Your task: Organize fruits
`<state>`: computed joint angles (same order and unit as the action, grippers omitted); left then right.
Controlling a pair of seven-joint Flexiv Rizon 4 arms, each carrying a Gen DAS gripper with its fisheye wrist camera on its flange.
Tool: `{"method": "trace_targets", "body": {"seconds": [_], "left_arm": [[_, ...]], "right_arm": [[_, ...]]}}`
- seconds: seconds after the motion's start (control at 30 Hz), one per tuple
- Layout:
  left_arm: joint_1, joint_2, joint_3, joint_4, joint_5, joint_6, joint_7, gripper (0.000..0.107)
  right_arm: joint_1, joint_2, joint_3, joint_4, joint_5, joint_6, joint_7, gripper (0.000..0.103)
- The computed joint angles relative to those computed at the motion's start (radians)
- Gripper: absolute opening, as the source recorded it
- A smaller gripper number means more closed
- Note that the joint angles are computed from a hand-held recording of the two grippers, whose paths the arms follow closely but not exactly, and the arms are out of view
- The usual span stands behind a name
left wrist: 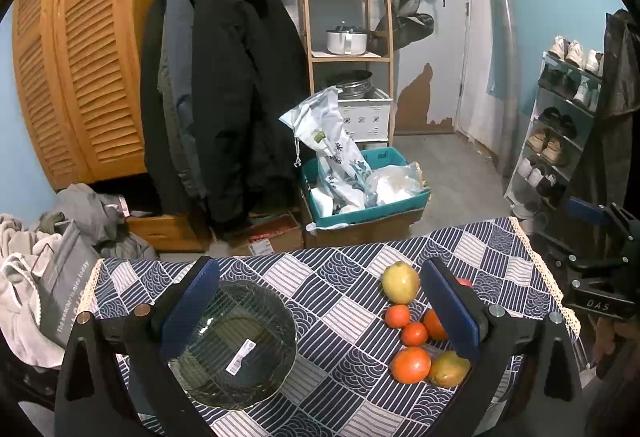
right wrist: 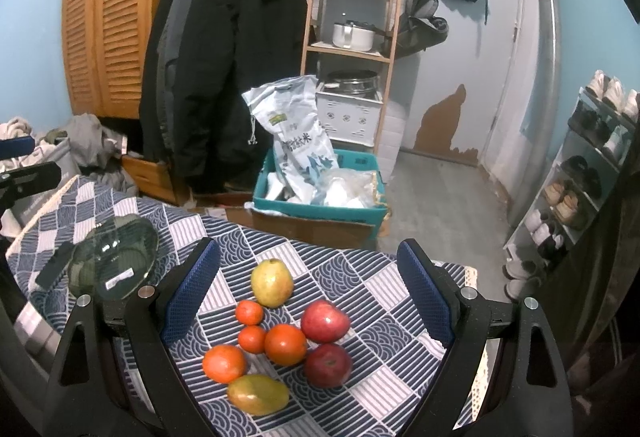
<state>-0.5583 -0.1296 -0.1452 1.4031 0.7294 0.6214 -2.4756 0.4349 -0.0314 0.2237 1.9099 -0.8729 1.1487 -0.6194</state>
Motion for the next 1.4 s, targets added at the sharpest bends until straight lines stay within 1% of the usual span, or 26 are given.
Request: {"method": "trace_targets", "body": {"seconds": [0.97, 1.4], "left_arm": [[0.003, 0.006, -0.004, 0.007, 0.003, 0.0, -0.004, 0.102], [0.005, 0.001, -0.002, 0.002, -0.017, 0.001, -0.005, 0.102]], "right_arm": [[0.001, 0.0, 0.0, -0.002, 0.0, -0.002, 0.001, 0.088], [0.0, 0.001, 0.001, 0.001, 0.0, 0.002, 0.003, 0.088]]}}
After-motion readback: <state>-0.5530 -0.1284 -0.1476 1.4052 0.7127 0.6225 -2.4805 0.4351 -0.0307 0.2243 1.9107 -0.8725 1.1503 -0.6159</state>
